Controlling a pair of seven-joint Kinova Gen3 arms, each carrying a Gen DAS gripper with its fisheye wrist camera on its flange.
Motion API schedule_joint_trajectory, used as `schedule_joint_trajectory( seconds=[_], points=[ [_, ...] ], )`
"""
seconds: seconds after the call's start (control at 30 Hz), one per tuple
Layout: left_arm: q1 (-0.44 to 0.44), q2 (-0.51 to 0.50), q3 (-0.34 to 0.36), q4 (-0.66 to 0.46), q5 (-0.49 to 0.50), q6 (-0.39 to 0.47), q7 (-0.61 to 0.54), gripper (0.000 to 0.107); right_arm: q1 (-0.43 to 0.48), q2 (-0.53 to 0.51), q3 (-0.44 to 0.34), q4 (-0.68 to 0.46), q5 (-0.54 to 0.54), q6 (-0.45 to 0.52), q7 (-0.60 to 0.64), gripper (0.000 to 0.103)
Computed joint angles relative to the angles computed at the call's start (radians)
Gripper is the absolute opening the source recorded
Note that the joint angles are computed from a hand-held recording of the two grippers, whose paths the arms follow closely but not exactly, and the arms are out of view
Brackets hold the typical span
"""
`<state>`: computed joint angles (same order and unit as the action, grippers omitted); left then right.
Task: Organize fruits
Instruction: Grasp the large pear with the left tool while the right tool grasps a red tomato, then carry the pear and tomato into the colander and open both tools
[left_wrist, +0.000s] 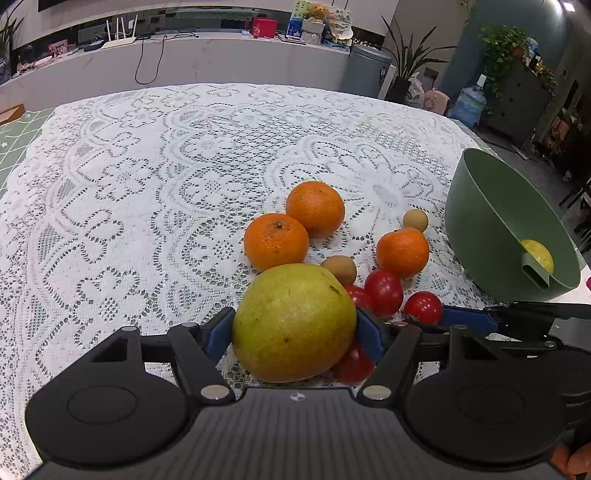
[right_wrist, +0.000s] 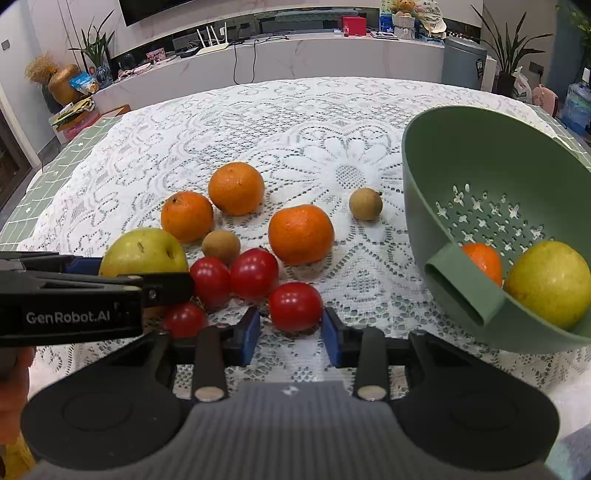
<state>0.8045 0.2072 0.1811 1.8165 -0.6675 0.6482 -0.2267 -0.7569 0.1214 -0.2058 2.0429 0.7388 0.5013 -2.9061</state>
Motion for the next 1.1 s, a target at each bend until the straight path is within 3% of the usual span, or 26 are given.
schedule_joint_trajectory(
  seconds=[0.5, 0.9, 1.1],
  points=[
    [0.033, -0.011, 0.0, 0.007, -0.074, 0.032, 0.092, 0.079, -0.002, -0.029, -0.011, 0.032, 0.068, -0.016, -0.084, 0.031],
    [0.043, -0.077, 0.065, -0.003, -0.181, 0.101, 0.21, 0.079, 0.04, -0.14, -0.087, 0.114, 0.24, -0.057, -0.241, 0.031],
    [0.046, -0.073, 0.109, -0.087, -0.175, 0.168, 0.143, 0.079, 0.114, -0.245, -0.122, 0.159, 0.177, -0.105, -0.152, 0.031]
  ],
)
